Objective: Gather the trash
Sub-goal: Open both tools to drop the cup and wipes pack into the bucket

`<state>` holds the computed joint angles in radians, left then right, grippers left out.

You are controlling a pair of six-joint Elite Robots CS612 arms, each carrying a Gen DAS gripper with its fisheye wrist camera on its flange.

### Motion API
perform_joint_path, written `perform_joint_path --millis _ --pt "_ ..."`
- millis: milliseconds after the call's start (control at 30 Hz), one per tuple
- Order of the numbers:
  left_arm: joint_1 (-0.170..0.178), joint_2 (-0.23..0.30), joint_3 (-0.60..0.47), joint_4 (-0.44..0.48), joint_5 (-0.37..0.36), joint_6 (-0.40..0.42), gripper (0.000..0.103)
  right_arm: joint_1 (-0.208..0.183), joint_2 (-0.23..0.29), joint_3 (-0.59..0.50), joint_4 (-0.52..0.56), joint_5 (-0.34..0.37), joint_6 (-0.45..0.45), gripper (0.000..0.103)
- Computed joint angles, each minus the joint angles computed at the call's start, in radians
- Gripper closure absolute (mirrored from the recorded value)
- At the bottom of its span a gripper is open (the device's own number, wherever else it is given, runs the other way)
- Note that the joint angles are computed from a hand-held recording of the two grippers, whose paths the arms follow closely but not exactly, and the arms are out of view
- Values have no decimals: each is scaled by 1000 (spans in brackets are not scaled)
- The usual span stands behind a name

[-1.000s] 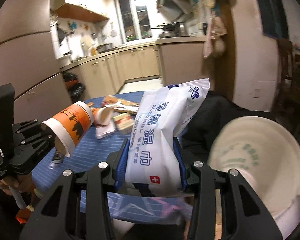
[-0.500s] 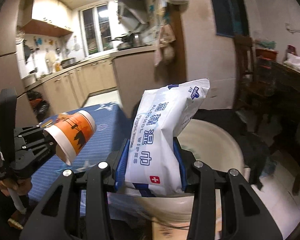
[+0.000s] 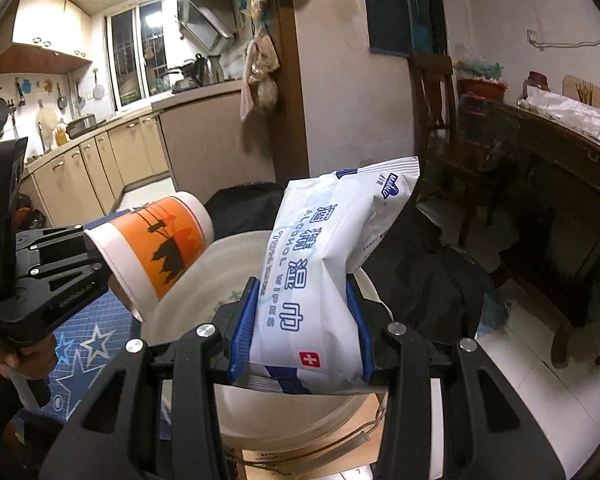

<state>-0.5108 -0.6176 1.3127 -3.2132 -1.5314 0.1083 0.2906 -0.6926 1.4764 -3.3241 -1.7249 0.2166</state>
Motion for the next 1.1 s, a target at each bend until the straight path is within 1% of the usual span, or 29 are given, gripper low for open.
perform_joint_path --millis 67,233,300,333,367,400,433,633,833,967,1100 --pt "-3 11 -18 23 1 5 99 -1 3 -8 23 -1 -3 63" --pt "-8 24 -32 19 21 16 98 1 13 -33 74 1 -28 62" --pt "-7 30 -40 14 28 18 98 0 17 -46 93 -3 -43 59" --pt "-5 30 -43 14 24 21 92 3 21 -51 95 -24 -46 56" --pt "-6 34 -48 12 34 20 69 4 22 -56 95 -32 -49 52" --pt "-7 35 -49 8 43 17 56 4 23 -57 85 -35 -55 47" --pt "-7 37 -47 -15 52 12 46 3 23 -58 83 -35 -56 47" --pt "-3 36 -47 -24 46 25 46 -4 18 -51 62 -17 -46 47" --pt "-7 33 -44 -13 45 56 46 -4 7 -31 41 -20 -37 47" --pt "-6 27 -35 -12 44 50 46 -2 2 -25 36 -23 -33 47" --pt "-1 10 0 -40 47 28 46 2 2 -26 20 -18 -42 47"
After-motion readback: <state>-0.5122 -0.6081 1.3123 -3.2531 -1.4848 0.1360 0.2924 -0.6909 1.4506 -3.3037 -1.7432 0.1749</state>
